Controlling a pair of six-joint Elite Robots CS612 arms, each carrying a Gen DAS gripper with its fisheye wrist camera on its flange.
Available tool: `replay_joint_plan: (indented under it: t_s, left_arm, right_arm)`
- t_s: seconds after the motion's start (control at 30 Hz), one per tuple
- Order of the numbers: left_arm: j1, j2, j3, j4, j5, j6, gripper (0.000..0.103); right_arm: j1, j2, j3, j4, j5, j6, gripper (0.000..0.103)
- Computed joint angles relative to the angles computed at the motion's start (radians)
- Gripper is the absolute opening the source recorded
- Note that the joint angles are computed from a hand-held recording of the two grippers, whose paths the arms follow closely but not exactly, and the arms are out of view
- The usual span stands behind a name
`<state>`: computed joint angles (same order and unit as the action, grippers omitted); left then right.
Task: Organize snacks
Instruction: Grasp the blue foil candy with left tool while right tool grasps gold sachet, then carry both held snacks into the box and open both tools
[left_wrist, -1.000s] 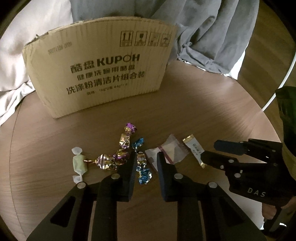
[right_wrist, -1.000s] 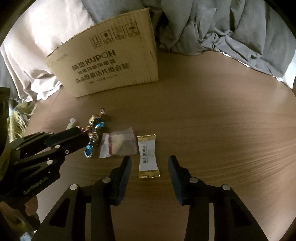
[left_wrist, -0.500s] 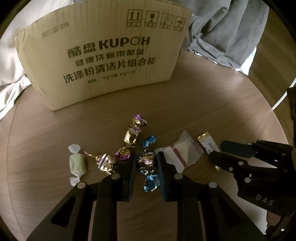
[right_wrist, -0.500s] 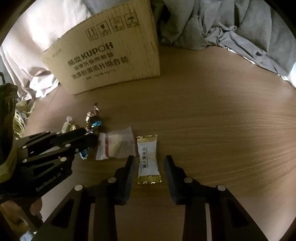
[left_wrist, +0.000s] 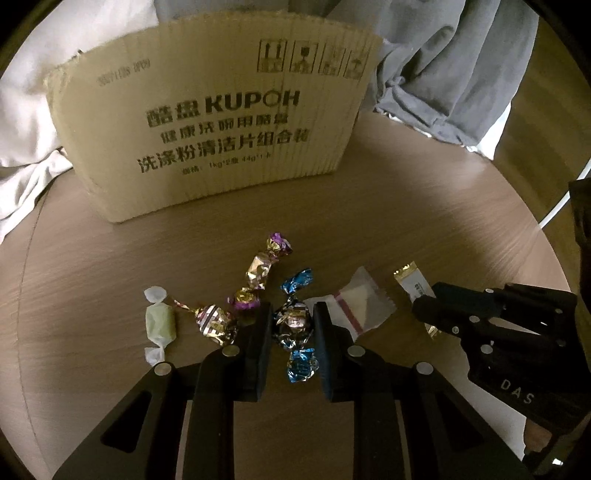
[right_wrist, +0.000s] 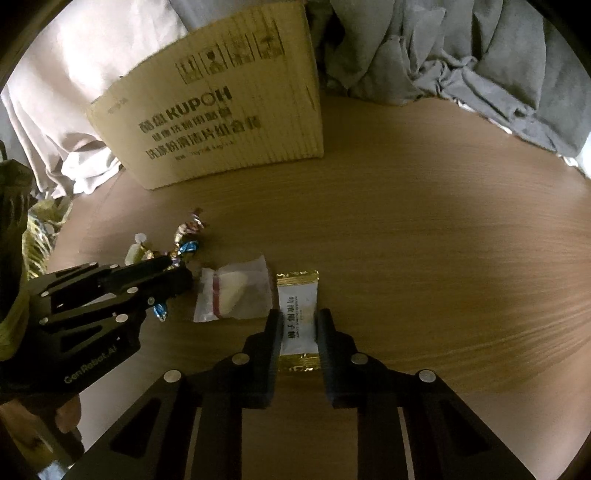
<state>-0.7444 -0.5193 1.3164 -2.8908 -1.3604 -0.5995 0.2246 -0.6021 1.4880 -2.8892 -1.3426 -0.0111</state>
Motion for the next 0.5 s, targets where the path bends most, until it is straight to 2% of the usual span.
replay_joint_plan:
  t_s: [0.33, 0.5]
  left_arm:
    - [-0.018, -0.044, 0.055, -0.078, 0.044, -0.015, 0.023]
    - [-0.026, -0.073, 0.087, -0.113, 0.092, -0.017, 0.023]
  right_arm:
    - [0.000, -0.037, 0.044, -0.105, 0.006, -0.009, 0.020]
    - [0.001, -0.053, 0.057, -0.163, 0.022, -0.006, 0.020]
